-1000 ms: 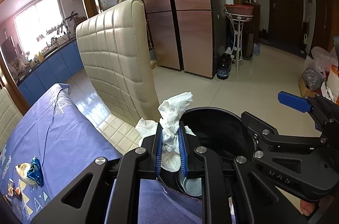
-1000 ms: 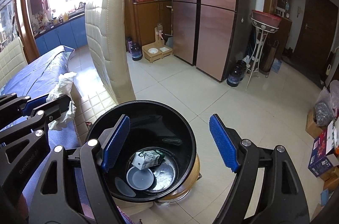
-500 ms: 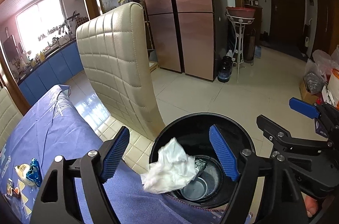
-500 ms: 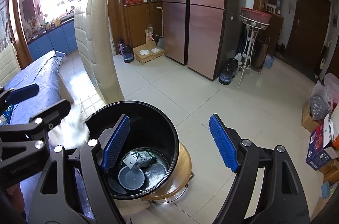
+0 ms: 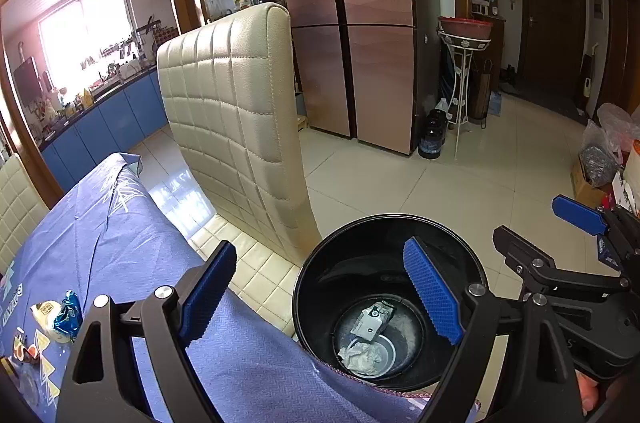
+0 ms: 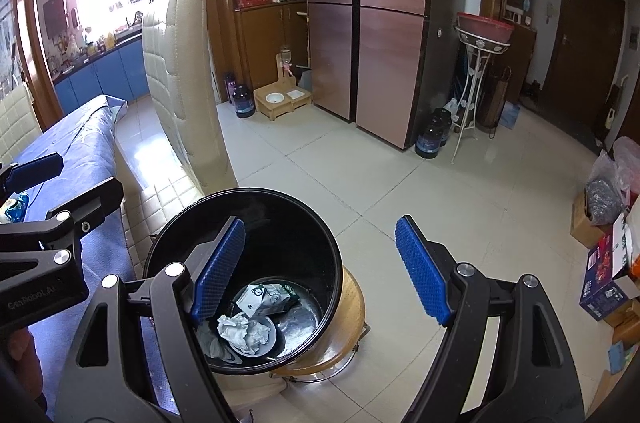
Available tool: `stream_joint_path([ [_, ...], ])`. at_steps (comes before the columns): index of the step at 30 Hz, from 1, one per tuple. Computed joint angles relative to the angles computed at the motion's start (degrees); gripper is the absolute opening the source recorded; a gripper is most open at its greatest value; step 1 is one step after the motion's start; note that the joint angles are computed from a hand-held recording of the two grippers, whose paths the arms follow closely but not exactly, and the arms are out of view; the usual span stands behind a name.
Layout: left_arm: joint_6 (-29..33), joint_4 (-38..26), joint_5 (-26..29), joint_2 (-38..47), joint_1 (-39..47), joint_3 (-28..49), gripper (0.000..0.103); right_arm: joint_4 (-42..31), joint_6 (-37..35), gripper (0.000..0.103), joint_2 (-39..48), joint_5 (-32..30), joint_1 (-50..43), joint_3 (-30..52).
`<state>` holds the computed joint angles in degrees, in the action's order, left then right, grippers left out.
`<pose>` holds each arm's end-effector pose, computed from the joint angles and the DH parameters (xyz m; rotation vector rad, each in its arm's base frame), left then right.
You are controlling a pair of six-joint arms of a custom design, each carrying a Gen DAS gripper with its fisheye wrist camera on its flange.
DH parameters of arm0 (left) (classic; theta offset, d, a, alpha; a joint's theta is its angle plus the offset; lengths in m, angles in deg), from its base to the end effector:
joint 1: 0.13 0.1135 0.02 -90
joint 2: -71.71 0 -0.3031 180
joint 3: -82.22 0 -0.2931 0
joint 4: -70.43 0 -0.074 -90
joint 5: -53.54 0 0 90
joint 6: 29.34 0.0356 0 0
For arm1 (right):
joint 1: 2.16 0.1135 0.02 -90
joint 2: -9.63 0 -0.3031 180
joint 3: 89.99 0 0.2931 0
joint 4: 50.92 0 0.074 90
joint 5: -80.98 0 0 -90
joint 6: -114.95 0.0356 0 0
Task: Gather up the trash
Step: 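Lower the tissue into the bin and open the left tool, then move both tools back over the table toward the remaining trash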
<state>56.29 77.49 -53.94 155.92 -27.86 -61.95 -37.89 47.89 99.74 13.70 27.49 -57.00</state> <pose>0.2397 -0.1139 0.1247 0.3019 2.2322 0.0510 0.2297 0.1149 0.0961 0.0597 2.2669 0.0170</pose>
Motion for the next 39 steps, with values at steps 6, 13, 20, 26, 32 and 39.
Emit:
stream_joint_path([
  [6, 0.31, -1.24, 0.41, -2.22, 0.54, -1.13, 0.083, -1.64, 0.56, 0.078, -0.65, 0.67, 1.54, 0.84],
  [13, 1.12, -4.29, 0.46, -10.86, 4.49, -5.46, 0.083, -4.46, 1.68, 0.078, -1.21, 2.42, 7.29, 2.93],
  [20, 5.78, -12.13, 7.47, -26.4, 22.12, -11.98, 0.083, -8.21, 2.38, 0.079, 3.57, 4.92, 19.37, 10.61],
  [26, 17.9, -16.64, 23.81, -33.61, 52.47, -14.53, 0.083, -11.88, 2.44, 0.08, 10.18, 6.37, 29.34, 20.7],
  [32, 30.33, -14.04, 39.45, -24.11, 81.45, -11.33, 0.083, -16.68, 1.97, 0.082, 18.36, 6.01, 36.11, 32.96],
  [39, 38.72, -9.19, 46.49, -6.4, 99.43, -3.67, 0.083, -23.91, -0.09, 0.082, 29.89, 3.54, 40.32, 50.24],
])
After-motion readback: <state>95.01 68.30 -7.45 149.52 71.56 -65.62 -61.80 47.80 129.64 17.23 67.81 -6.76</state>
